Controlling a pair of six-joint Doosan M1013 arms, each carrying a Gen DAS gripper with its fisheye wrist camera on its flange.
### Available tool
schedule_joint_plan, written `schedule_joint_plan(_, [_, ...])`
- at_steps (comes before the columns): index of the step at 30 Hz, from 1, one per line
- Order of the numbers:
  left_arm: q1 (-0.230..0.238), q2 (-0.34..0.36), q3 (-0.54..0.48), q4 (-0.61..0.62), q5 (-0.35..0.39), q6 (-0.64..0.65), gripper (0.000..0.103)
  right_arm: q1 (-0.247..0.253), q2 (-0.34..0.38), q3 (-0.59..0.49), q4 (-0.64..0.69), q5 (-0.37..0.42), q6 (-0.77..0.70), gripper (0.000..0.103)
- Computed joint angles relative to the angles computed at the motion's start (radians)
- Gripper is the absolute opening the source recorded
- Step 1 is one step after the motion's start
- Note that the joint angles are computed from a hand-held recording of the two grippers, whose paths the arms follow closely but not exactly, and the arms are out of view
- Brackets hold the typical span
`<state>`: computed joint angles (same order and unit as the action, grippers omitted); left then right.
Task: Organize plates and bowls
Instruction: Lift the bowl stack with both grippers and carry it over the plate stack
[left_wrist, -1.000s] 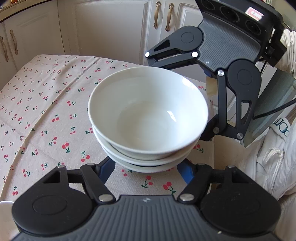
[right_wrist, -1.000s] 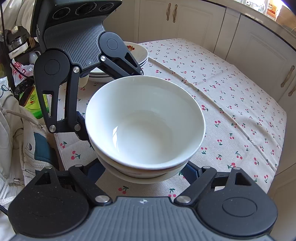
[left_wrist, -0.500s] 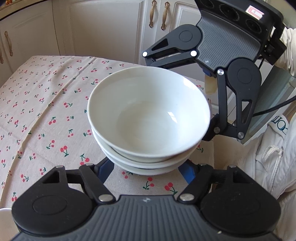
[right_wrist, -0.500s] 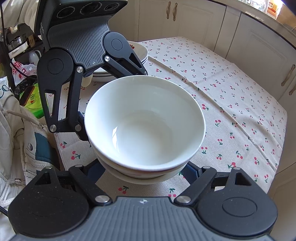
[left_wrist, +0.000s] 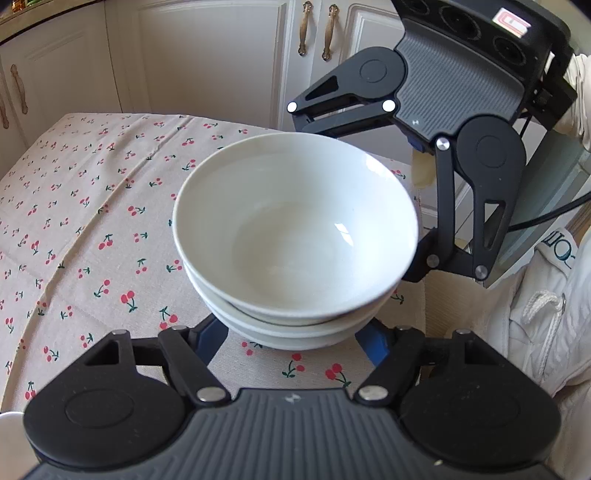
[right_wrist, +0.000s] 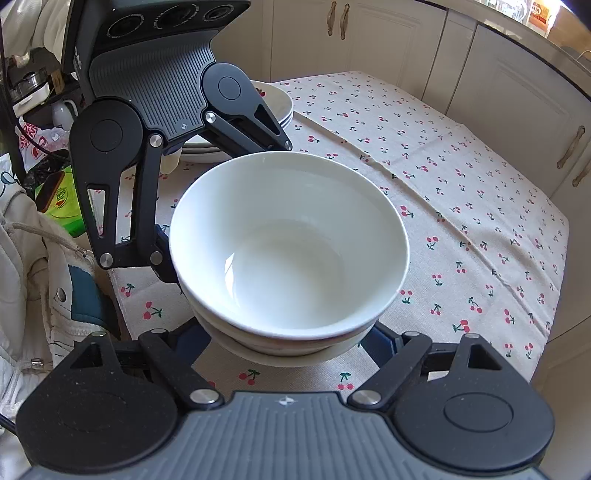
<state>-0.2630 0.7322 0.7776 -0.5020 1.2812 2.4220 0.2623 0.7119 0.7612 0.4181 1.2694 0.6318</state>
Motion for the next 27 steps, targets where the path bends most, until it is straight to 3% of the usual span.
schedule_joint_plan(15, [0.008, -0.085, 0.110, -0.005, -0.083, -0.010, 0.074, 0.020, -0.018, -0.009, -0.020, 0.005, -0.014, 0.090])
schedule_joint_plan(27, [0.044, -0.196, 0.269, -0.030, -0.199, -0.020, 0.074, 0.069, -0.001, -0.077, -0.052, 0.033, -0.054, 0.090])
